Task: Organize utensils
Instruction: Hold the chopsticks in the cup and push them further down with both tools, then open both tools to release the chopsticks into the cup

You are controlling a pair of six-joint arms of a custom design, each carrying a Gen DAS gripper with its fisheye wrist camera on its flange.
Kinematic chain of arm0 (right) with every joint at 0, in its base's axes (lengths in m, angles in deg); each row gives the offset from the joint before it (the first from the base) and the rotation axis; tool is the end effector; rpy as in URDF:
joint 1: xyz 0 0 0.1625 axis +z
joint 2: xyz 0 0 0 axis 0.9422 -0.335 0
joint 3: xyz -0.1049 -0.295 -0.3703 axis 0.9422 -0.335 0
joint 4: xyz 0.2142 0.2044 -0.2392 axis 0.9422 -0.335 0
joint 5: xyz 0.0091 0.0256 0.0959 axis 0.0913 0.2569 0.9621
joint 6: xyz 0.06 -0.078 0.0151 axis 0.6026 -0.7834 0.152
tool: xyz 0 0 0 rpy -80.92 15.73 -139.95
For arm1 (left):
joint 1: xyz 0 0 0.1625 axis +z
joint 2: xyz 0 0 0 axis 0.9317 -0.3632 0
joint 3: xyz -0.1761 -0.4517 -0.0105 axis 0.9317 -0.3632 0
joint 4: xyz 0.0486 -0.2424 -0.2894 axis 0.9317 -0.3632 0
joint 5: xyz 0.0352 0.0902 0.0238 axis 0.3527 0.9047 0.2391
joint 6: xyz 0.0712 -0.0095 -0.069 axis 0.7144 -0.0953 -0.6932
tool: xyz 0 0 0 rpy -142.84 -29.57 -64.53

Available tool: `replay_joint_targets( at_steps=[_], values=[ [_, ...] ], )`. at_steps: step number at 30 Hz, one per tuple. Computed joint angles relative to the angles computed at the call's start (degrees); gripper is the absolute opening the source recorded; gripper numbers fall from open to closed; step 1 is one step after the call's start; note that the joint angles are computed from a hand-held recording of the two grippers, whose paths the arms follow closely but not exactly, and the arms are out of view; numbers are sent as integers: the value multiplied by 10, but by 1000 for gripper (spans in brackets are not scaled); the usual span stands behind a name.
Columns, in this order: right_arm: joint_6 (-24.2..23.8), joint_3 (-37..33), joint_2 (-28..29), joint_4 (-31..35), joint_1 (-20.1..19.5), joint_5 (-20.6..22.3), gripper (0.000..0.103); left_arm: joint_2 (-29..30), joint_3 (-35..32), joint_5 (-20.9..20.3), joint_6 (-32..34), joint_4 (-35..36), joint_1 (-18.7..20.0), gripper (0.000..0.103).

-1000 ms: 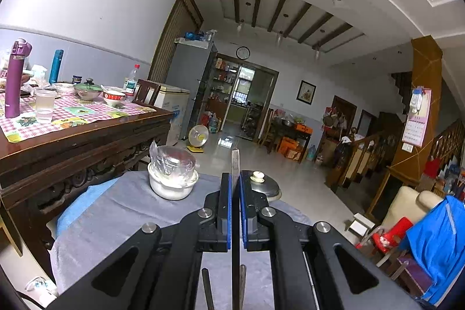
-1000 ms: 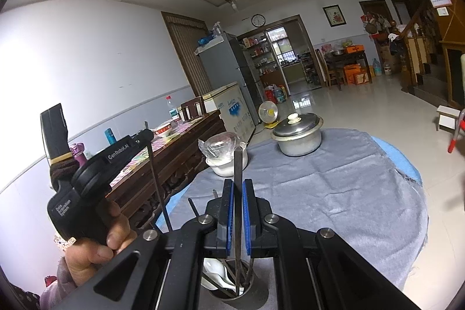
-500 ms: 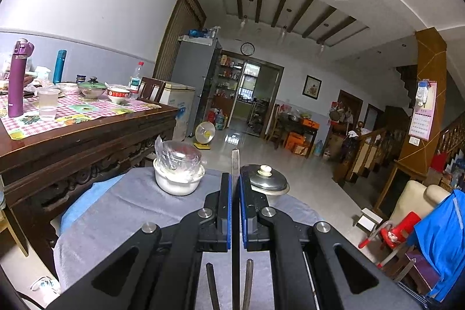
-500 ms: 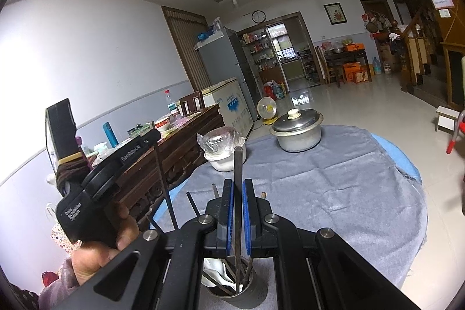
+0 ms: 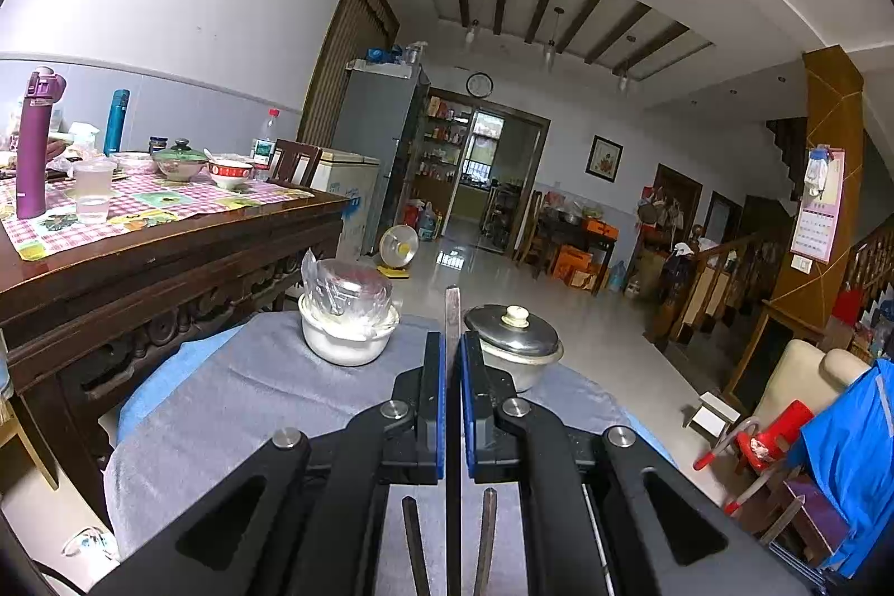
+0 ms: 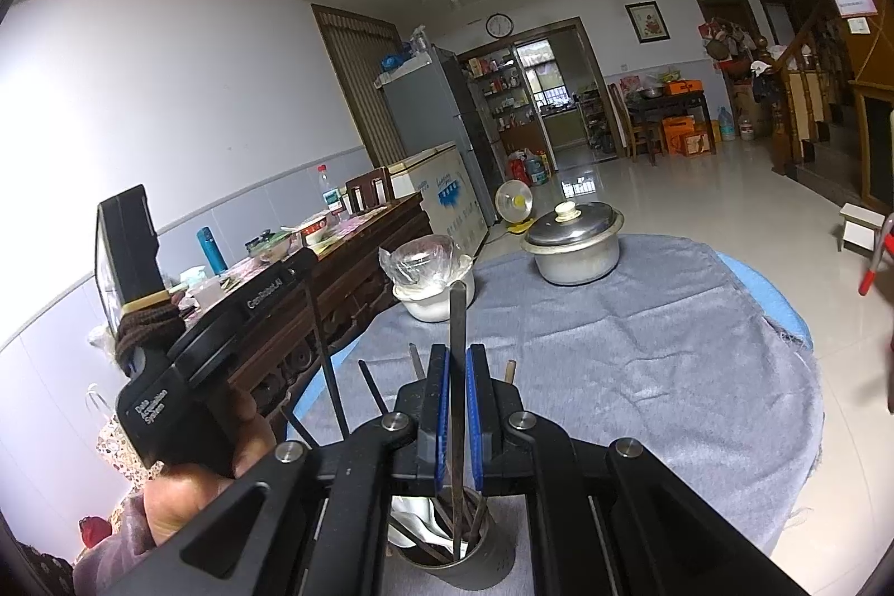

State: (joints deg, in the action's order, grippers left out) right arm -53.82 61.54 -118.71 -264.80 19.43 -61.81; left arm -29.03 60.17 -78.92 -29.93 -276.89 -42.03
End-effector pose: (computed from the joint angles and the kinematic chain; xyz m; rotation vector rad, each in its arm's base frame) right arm 0.1226 -0.3617 0.3180 0.4257 -2.3316 1.5290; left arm -0.4052 -0.4458 0.0779 0.6370 2.2649 -1.5965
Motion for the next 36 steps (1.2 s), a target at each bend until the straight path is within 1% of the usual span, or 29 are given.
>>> replay_joint_targets(
  at_steps=[9, 15, 18, 20, 25, 28, 30, 33, 36],
  values=[
    [-2, -6, 8, 5, 4, -14, 7, -1, 2, -4, -22, 14, 6, 5],
    [-8, -9, 16, 4, 9, -22, 7, -13, 10, -24, -56, 31, 18, 5],
    [-11, -11, 22, 3, 13, -30, 7, -15, 16, -27, -55, 27, 21, 5],
    [-10, -12, 25, 7, 15, -34, 7, -21, 18, -35, -61, 34, 25, 5],
    [-12, -21, 36, 22, 20, -45, 8, -24, 22, -38, -61, 42, 24, 5],
    [-14, -27, 44, 32, 27, -63, 9, -30, 27, -47, -75, 62, 28, 5],
    [-11, -29, 46, 41, 27, -67, 9, -35, 30, -52, -84, 80, 28, 5],
    [6, -27, 38, 52, 20, -56, 14, -46, 33, -72, -88, 114, 32, 5],
    [23, -23, 28, 52, 11, -39, 23, -60, 35, -95, -90, 147, 36, 7]
  ],
)
